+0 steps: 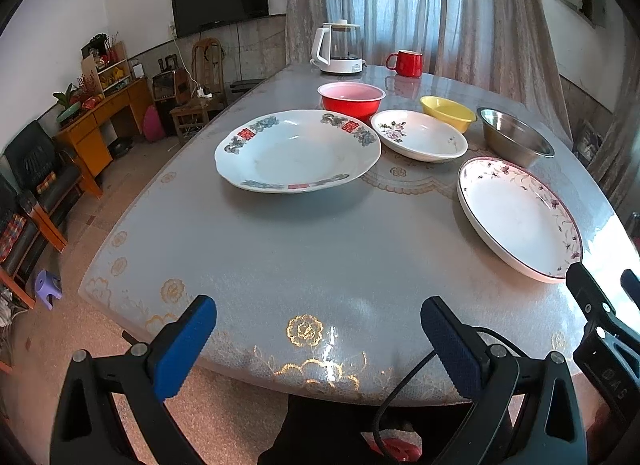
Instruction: Organize plates and bowls
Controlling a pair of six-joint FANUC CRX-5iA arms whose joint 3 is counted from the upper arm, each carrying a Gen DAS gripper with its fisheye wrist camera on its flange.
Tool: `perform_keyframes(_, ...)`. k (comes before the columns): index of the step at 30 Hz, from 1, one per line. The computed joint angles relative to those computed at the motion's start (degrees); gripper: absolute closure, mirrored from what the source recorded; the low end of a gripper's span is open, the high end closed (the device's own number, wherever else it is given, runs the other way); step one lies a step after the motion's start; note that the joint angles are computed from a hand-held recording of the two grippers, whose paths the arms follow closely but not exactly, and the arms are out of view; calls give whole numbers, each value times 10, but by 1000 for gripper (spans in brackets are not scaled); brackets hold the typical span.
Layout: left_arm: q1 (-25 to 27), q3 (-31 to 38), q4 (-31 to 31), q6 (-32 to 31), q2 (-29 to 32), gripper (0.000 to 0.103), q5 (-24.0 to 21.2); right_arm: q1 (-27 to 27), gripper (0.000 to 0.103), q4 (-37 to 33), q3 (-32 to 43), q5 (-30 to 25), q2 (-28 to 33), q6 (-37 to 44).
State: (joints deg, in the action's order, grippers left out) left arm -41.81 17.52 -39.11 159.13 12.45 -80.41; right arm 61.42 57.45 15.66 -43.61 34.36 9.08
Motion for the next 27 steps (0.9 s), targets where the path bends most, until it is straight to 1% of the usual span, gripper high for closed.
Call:
perform_keyframes(5,-3,3,-3,0,3,0,-5,0,0,0,-3,1,-2,0)
perform_keyframes(14,-1,-1,0,2,1,0,-2,1,0,-17,5,-5,2,9)
perform_keyframes(27,3,-3,6,-2,3,0,0,1,0,-23,9,-6,5,15)
